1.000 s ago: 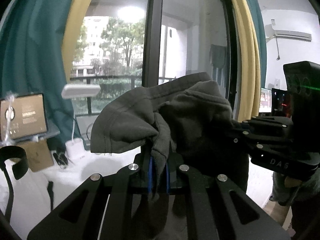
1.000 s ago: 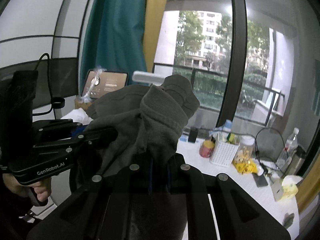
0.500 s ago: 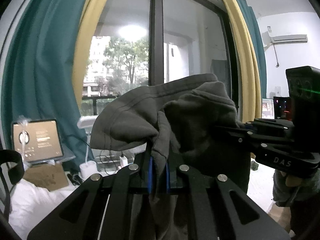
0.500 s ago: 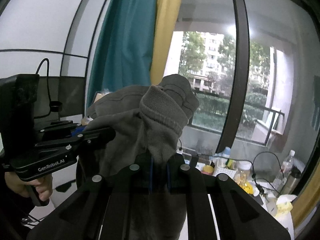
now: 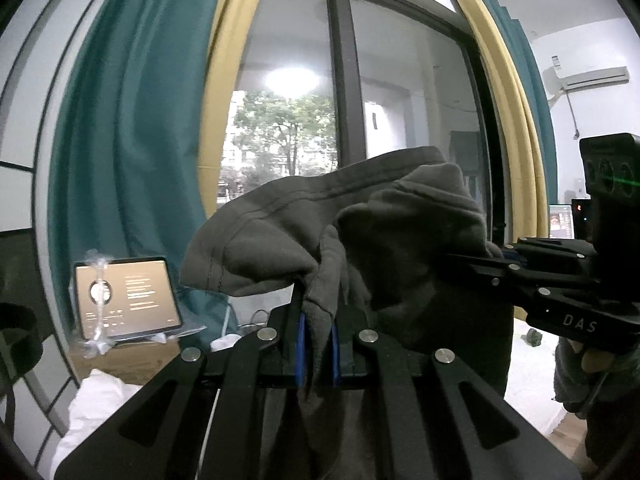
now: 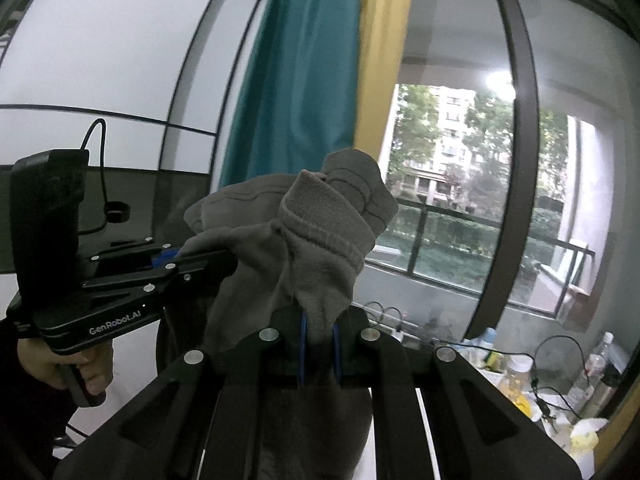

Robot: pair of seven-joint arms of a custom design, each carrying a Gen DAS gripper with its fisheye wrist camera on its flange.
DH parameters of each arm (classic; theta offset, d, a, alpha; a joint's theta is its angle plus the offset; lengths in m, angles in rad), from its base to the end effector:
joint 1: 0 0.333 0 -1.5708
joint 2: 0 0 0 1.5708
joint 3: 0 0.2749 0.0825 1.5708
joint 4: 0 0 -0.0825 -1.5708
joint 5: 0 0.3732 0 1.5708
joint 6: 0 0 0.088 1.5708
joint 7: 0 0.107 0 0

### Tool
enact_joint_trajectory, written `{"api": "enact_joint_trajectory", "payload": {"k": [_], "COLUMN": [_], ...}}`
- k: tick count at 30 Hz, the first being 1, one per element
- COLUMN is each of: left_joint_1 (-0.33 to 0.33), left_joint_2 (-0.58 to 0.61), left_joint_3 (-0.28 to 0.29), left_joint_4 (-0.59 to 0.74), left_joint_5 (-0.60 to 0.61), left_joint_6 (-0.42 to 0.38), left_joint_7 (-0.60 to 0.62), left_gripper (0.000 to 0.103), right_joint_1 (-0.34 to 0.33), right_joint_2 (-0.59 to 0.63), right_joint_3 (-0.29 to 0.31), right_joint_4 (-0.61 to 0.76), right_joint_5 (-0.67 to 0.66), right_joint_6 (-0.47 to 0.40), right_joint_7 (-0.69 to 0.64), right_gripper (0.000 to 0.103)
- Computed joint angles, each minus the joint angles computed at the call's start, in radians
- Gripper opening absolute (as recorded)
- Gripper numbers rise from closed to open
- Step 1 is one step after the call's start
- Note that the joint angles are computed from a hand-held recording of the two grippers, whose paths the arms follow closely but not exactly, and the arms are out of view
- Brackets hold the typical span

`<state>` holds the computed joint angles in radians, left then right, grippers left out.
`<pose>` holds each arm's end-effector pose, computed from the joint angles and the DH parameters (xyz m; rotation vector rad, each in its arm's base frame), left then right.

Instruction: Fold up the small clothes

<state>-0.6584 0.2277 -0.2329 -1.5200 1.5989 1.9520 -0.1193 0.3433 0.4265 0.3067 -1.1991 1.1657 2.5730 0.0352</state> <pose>0.4683 -0.4474 0.5782 -1.3893 1.0534 -0.9273 0.5969 0.3666 0.6183 -1.7605 0.1815 -0.4157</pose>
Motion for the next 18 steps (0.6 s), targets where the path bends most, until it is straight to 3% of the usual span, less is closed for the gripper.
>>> {"api": "enact_joint_trajectory", "payload": {"k": [14, 18], "left_joint_1": [0.030, 0.057], "left_joint_2": [-0.165, -0.218], "left_joint_3": [-0.098, -0.121], "left_joint_4": [-0.203, -0.258], "left_joint_5": [-0.064, -0.097], "left_joint_6": [-0.227, -0.217], "left_joint_7": [-0.013, -0.028], "left_gripper": [0.007, 0.007], "right_joint_1": [0.041, 0.069], "right_joint_2": [-0.049, -0.043], "right_joint_3": [0.016, 0.009], "right_joint_4": [-0.055, -0.047], "right_joint_5": [0.041, 0.012], "right_joint_6": [-0.075, -0.101], "right_joint_7": [-0.056, -0.036], "right_gripper": [0.011, 0.011]}}
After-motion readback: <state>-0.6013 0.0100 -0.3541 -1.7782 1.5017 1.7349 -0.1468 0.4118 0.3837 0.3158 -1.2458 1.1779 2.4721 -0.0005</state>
